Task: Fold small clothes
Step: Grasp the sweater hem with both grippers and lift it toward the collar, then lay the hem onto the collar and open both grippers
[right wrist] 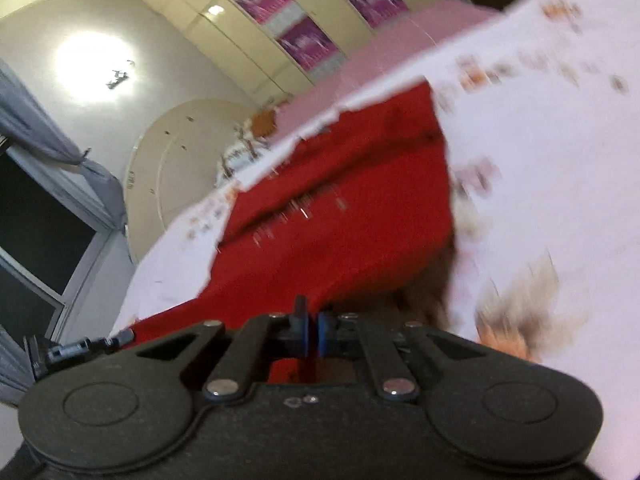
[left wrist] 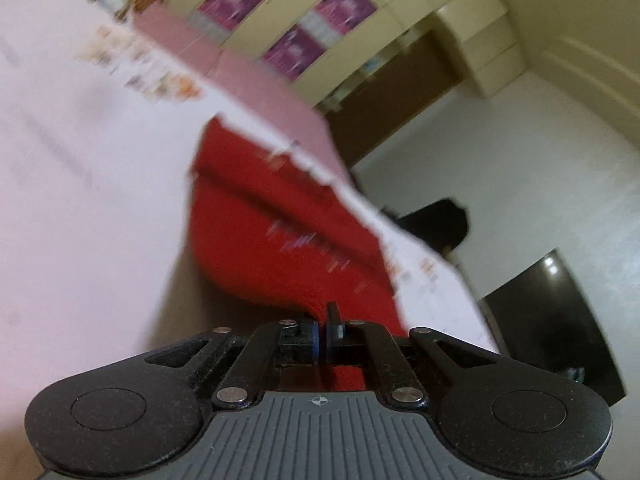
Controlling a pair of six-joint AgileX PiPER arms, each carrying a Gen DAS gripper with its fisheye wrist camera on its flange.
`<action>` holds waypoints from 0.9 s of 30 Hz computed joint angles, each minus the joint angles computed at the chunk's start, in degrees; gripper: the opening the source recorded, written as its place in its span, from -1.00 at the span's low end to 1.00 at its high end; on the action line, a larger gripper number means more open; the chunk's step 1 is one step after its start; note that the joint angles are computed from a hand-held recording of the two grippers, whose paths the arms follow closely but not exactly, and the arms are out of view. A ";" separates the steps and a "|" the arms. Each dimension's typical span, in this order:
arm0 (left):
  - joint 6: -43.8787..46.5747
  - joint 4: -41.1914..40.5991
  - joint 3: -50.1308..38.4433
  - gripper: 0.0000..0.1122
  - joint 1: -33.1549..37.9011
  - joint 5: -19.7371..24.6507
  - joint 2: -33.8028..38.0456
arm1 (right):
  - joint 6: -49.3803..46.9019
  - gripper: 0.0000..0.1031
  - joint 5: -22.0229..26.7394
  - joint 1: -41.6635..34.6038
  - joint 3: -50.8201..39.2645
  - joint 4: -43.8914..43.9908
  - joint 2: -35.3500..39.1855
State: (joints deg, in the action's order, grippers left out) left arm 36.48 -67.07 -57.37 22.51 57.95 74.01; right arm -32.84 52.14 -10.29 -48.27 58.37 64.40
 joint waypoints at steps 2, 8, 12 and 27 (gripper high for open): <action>-2.60 -0.70 -5.76 -0.95 -1.34 -0.85 3.44 | -0.08 -0.90 -1.45 1.07 -3.71 0.88 2.40; -15.11 5.11 -25.90 -0.95 -7.44 -5.68 17.74 | -1.56 -0.90 -2.79 -0.58 -16.94 6.34 13.90; -23.04 8.85 -37.05 -0.94 -10.97 -9.25 28.11 | -0.21 -0.90 -4.50 0.47 -26.23 8.41 24.65; -47.00 24.01 -78.05 -0.54 -17.03 -14.45 64.61 | 16.39 -0.05 -1.13 0.55 -68.29 9.97 70.27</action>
State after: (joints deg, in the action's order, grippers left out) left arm -10.51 -43.06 -135.41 5.47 43.51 138.63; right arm -16.45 51.00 -9.73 -116.57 68.33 134.67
